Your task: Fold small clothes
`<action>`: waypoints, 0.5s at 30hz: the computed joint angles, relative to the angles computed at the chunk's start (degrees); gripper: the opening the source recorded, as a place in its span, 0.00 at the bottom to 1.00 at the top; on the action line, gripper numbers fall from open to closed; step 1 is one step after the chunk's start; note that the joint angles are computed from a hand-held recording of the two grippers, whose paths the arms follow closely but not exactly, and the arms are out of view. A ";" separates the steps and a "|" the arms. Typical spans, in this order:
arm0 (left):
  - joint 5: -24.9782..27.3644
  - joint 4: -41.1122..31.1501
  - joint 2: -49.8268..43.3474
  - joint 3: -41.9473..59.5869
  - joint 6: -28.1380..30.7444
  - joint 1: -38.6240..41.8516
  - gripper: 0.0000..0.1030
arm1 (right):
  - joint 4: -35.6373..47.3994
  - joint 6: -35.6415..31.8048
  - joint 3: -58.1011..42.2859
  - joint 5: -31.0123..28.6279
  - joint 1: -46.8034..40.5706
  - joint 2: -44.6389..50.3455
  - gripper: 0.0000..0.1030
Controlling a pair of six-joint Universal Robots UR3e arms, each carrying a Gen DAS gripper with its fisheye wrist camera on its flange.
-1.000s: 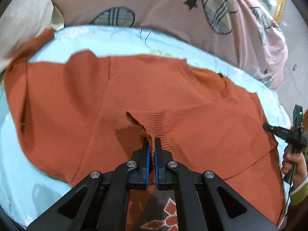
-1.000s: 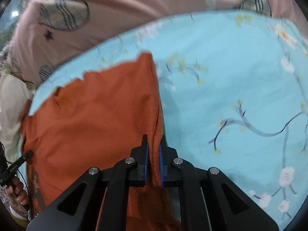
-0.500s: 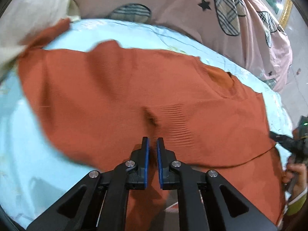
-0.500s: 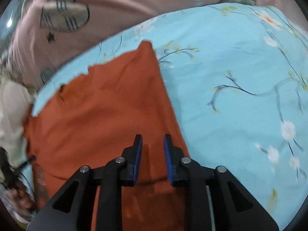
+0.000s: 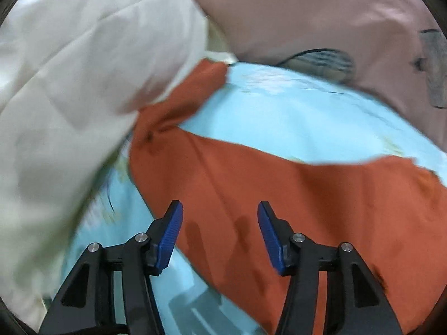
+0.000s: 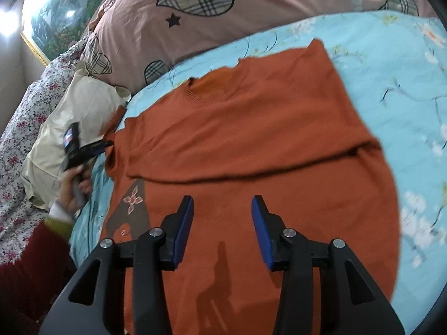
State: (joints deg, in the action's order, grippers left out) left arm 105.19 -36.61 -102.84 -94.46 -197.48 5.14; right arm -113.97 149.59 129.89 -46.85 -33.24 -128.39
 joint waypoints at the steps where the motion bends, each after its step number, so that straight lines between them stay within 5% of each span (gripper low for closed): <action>1: 0.53 -1.35 -2.62 2.97 0.20 1.21 0.55 | 0.75 -0.05 0.55 0.09 -0.13 -0.61 0.43; 6: -0.86 -1.51 -9.88 10.21 0.14 6.75 0.57 | 3.71 -0.54 1.10 -0.12 -0.64 -2.88 0.43; 10: -4.88 1.43 -9.49 9.38 1.14 8.98 0.11 | 2.78 0.49 1.84 -0.17 -0.25 -3.09 0.43; 15: -8.43 10.48 2.03 -3.77 3.27 7.76 0.08 | 2.36 0.58 2.49 1.58 0.61 -4.17 0.43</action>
